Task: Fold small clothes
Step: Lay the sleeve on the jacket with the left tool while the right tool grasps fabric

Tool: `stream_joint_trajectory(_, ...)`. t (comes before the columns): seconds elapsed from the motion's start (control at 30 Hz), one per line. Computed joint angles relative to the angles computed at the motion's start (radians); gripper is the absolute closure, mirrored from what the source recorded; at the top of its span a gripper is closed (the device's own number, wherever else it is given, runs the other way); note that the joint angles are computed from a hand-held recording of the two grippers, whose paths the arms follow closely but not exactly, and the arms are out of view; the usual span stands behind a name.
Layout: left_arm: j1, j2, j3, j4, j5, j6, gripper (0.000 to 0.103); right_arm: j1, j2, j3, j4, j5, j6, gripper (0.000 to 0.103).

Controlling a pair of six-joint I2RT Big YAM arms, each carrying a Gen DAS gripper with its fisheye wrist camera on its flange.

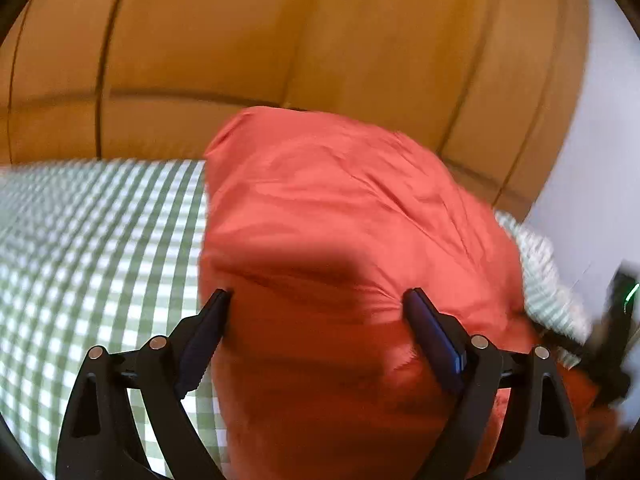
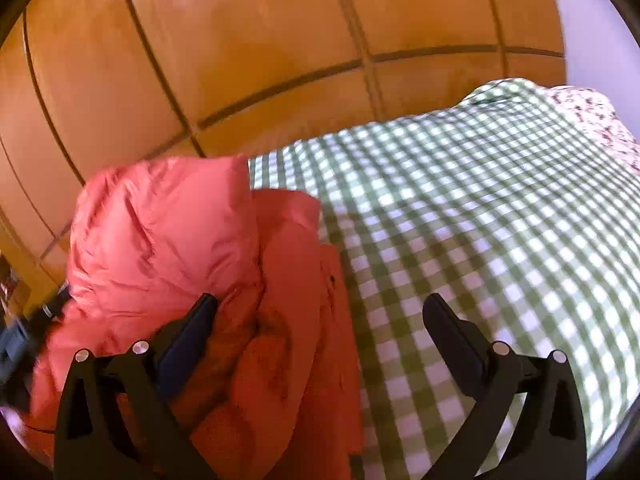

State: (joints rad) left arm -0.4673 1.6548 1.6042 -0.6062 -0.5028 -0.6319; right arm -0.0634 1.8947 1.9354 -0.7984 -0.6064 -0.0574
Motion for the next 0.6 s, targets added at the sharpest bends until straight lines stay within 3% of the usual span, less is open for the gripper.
stream_joint_trajectory(0.17, -0.026, 0.047, 0.072, -0.045, -0.048, 0.051, 0.013, -0.05, -0.069, -0.023, -0.029, -0.126, 0.027, 0.002)
stream_joint_trajectory(0.23, -0.022, 0.054, 0.074, -0.043, -0.044, 0.04, 0.013, -0.053, -0.092, -0.027, -0.083, -0.181, -0.032, 0.002)
stream_joint_trajectory(0.3, -0.022, 0.05, 0.062, -0.03, -0.043, 0.035, 0.013, -0.044, -0.108, -0.031, -0.144, -0.211, -0.108, 0.009)
stream_joint_trajectory(0.37, -0.029, 0.051, 0.068, -0.037, -0.051, 0.031, 0.013, -0.023, -0.112, -0.03, -0.223, -0.229, -0.198, 0.025)
stream_joint_trajectory(0.4, -0.029, 0.051, 0.065, -0.033, -0.053, 0.032, 0.013, -0.004, -0.103, -0.018, -0.277, -0.205, -0.254, 0.029)
stream_joint_trajectory(0.43, -0.038, 0.047, 0.049, -0.026, -0.062, 0.026, 0.013, 0.009, -0.107, -0.033, -0.28, -0.171, -0.275, 0.036)
stream_joint_trajectory(0.5, -0.044, 0.056, 0.071, -0.045, -0.068, 0.026, 0.013, 0.033, -0.123, -0.074, -0.241, -0.093, -0.301, 0.049)
stream_joint_trajectory(0.53, -0.044, 0.06, 0.081, -0.053, -0.068, 0.028, 0.013, 0.038, -0.132, -0.094, -0.213, -0.073, -0.311, 0.069)
stream_joint_trajectory(0.57, -0.044, 0.063, 0.088, -0.06, -0.07, 0.033, 0.013, 0.039, -0.142, -0.112, -0.181, -0.055, -0.318, 0.081)
stream_joint_trajectory(0.6, -0.044, 0.065, 0.093, -0.064, -0.068, 0.036, 0.013, 0.036, -0.148, -0.122, -0.162, -0.047, -0.324, 0.086)
